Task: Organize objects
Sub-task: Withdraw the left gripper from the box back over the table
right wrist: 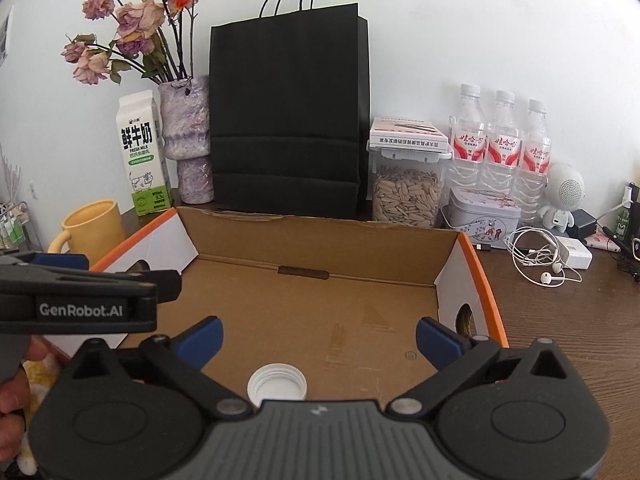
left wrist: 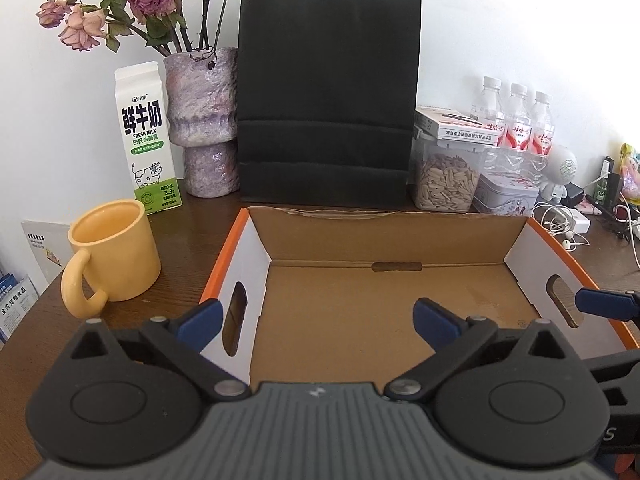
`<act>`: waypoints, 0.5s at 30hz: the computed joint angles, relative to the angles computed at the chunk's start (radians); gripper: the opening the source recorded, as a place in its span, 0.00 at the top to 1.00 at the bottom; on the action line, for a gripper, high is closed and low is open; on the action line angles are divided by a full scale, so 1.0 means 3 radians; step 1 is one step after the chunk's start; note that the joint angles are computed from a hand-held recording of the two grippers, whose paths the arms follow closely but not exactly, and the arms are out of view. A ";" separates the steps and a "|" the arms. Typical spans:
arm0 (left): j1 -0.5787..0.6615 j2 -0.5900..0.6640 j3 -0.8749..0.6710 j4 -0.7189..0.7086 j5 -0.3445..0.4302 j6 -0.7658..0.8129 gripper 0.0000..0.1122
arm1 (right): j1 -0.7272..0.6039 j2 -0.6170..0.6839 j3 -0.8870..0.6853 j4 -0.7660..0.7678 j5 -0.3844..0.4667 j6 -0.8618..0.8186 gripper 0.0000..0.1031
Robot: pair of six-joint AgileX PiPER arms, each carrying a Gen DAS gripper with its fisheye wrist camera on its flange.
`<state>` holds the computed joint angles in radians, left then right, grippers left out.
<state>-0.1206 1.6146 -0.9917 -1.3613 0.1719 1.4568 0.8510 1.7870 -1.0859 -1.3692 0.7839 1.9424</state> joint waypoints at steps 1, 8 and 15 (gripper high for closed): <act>0.0003 -0.0006 0.0003 -0.0009 0.0009 0.0013 0.08 | 0.0005 -0.0006 0.0005 -0.0010 0.0005 0.0010 0.00; 0.0015 -0.0136 0.0082 -0.0274 0.0015 0.0265 0.08 | 0.0054 -0.0037 0.0012 -0.0038 0.0066 0.0023 0.00; 0.0049 -0.0418 0.0181 0.0102 0.0022 -0.0081 0.08 | 0.0196 -0.0146 0.0015 -0.0075 0.0257 0.0005 0.00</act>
